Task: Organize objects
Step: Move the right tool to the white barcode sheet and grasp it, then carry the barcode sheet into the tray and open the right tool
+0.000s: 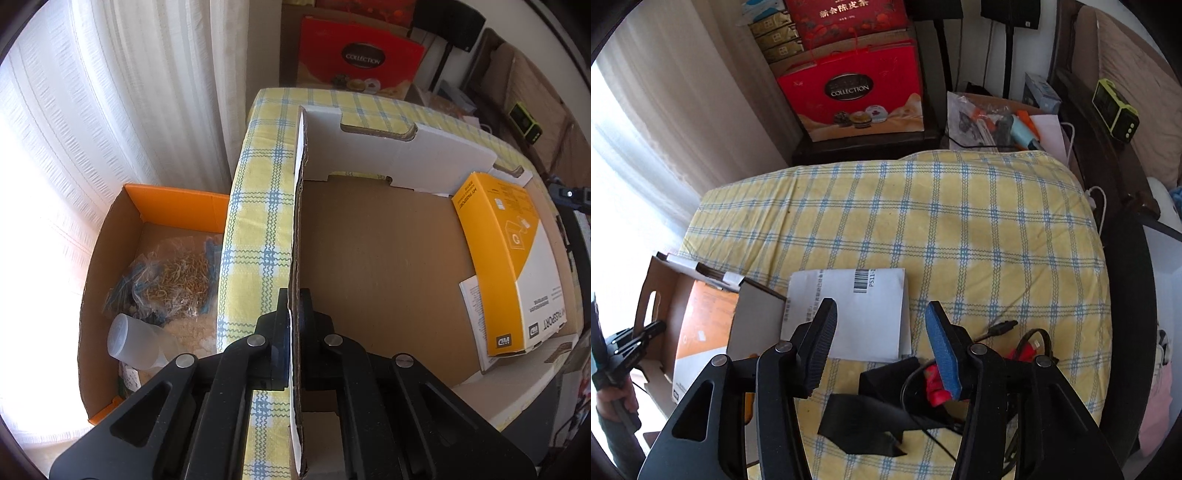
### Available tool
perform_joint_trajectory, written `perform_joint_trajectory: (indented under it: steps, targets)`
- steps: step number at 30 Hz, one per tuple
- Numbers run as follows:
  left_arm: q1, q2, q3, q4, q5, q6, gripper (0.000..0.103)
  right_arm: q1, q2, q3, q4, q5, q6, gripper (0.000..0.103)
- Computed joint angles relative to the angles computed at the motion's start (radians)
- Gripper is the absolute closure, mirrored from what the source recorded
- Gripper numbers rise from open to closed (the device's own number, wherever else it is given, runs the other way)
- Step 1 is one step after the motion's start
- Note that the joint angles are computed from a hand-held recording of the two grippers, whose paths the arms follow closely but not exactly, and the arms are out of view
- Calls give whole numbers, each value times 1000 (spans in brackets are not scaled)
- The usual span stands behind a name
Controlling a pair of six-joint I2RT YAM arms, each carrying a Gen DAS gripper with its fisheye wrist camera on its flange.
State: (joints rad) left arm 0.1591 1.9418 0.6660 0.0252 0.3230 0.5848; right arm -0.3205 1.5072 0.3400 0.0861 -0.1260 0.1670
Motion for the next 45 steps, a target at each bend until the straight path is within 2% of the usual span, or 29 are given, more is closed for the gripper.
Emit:
perform_joint_trajectory:
  steps: [6,10,14,16,17,18,23,32,33,34,35,36,38,42,45]
  targets:
    - [0,5,1,0,5,-6,100,-63,207,91,62,-68,-63,52]
    - [1,7,2,1,5,-6,100,-92,290,120,89,-87,-89,52]
    - [1,7,2,2,5,-9,100,-117,342,131,103,-157,-111,53]
    - [1,9,2,3,6,-9,100,-96,342,123,119,-142,-115,55]
    - [2,10,4,2,6,-10,100,-94,344,122,121,-151,-117,65]
    - [3,13,6,1,7,-10,100,-97,348,123,116,-173,-115,69]
    - [5,16,10,-4,8,-10,100,-128,309,88,127,-228,-104,70]
    - [6,18,11,-4,10,-10,100,-267,148,33,11,-500,-198,71]
    - [6,18,12,-5,11,-10,100,-263,146,30,11,-503,-202,72]
    - [6,19,13,-6,13,-12,100,-253,162,32,15,-506,-202,80]
    - [6,20,14,-8,14,-14,100,-234,194,39,24,-494,-193,82]
    - [6,23,18,-11,16,-16,100,-206,224,42,46,-456,-174,82]
    - [7,26,26,-21,20,-19,100,-160,276,36,120,-398,-134,91]
    - [5,27,31,-30,19,-19,100,-163,308,8,227,-413,-75,96]
    - [3,27,31,-30,16,-20,100,-178,264,-14,235,-417,-59,99]
